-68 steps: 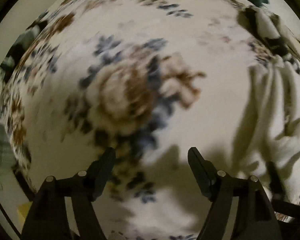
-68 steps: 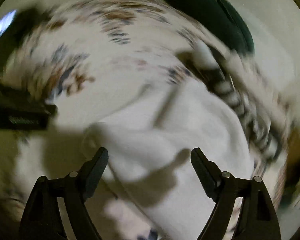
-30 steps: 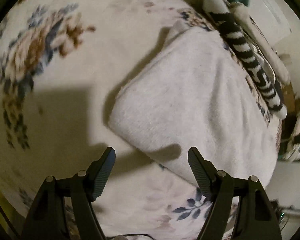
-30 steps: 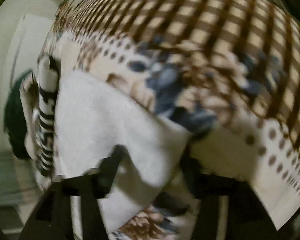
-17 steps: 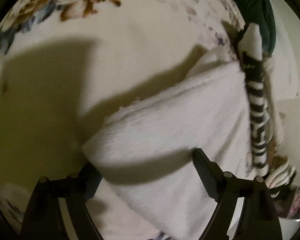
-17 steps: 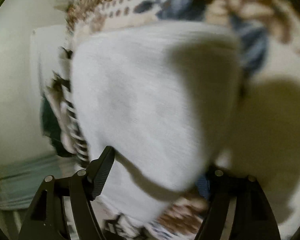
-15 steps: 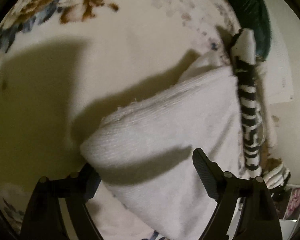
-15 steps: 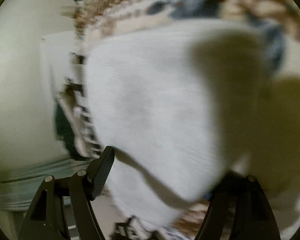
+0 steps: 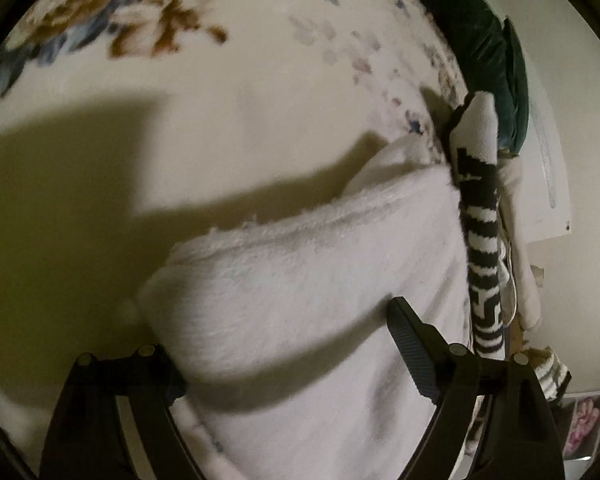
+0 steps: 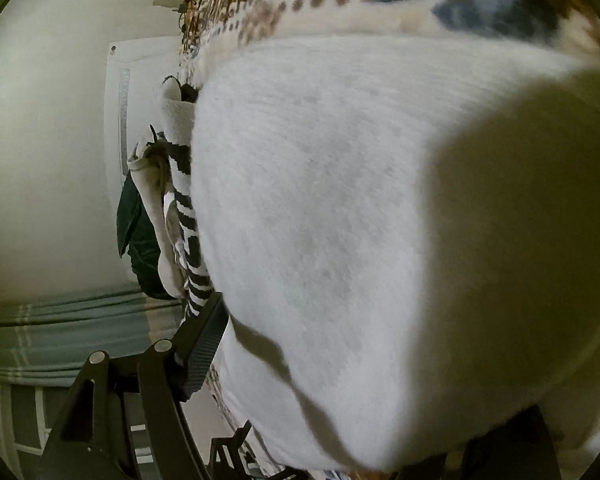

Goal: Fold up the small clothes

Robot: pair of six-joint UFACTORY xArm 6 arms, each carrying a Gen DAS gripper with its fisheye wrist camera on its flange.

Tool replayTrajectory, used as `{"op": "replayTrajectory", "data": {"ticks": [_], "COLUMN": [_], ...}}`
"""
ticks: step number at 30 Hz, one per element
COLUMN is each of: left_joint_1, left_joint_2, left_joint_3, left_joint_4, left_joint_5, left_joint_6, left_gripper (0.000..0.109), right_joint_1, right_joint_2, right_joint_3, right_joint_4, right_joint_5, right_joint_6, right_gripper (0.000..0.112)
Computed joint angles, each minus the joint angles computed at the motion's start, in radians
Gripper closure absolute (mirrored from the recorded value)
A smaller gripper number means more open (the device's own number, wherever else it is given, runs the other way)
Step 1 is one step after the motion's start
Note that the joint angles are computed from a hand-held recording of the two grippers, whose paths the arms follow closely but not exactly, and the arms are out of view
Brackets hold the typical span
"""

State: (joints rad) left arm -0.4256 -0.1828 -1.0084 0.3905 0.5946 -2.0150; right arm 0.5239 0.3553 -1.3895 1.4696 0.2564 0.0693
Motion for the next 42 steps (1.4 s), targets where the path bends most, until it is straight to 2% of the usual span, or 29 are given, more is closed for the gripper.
{"op": "replayTrajectory", "data": {"ticks": [1,2,3,4,5,11,17,20,23,26,31,33,36,38,39,42], "left_joint_1": [-0.008,-0.013,-0.013,-0.014,-0.019,-0.036,-0.101,-0.168,-0.279,-0.462,-0.663,-0.681,-0.639,-0.564,-0.497,-0.345], "left_joint_2": [0.010,0.010,0.005,0.005,0.000,-0.076,-0.169,-0.241,-0.327,-0.403,-0.446,-0.464,-0.509,-0.516,-0.507,-0.451], "left_joint_3": [-0.025,-0.035,-0.031,-0.040,-0.049,-0.089,-0.183,-0.228,-0.278,-0.326,-0.368,-0.343,-0.245,-0.187,-0.158,-0.136], "left_joint_4": [0.019,0.035,0.053,0.049,0.061,0.072,0.093,0.077,0.069,0.085,0.036,0.000,-0.053,-0.080,-0.100,-0.128], "left_joint_5": [0.042,0.062,0.052,0.056,0.074,0.108,0.270,0.414,0.619,0.833,0.989,0.987,0.905,0.826,0.768,0.647], "left_joint_6": [0.002,0.003,0.008,0.042,0.051,0.099,0.139,0.146,0.105,-0.020,-0.109,-0.128,-0.164,-0.134,-0.086,0.060], "left_gripper": [0.040,0.071,0.081,0.083,0.085,0.087,0.087,0.087,0.087,0.087,0.087,0.087,0.087,0.087,0.087,0.087], "right_joint_1": [0.002,0.004,0.003,0.001,0.002,0.002,-0.004,-0.009,-0.004,0.018,0.088,0.110,0.115,0.106,0.097,0.058], "right_joint_2": [0.004,0.008,0.002,0.000,-0.006,-0.077,-0.217,-0.313,-0.454,-0.612,-0.879,-0.942,-0.972,-0.958,-0.935,-0.778], "right_joint_3": [-0.005,-0.007,0.000,-0.001,0.002,0.027,0.072,0.100,0.164,0.238,0.388,0.445,0.509,0.535,0.540,0.470], "right_joint_4": [-0.032,-0.072,-0.082,-0.130,-0.183,-0.460,-0.629,-0.718,-0.803,-0.877,-0.957,-0.956,-0.943,-0.932,-0.917,-0.879], "right_joint_5": [-0.007,-0.015,-0.017,-0.011,-0.014,0.016,0.143,0.262,0.397,0.525,0.706,0.727,0.716,0.694,0.669,0.593], "right_joint_6": [0.029,0.064,0.070,0.108,0.148,0.358,0.480,0.564,0.669,0.791,1.023,1.089,1.134,1.135,1.121,1.056], "right_gripper": [0.039,0.044,0.068,0.082,0.082,0.088,0.090,0.090,0.090,0.090,0.090,0.090,0.090,0.090,0.090,0.090]}}
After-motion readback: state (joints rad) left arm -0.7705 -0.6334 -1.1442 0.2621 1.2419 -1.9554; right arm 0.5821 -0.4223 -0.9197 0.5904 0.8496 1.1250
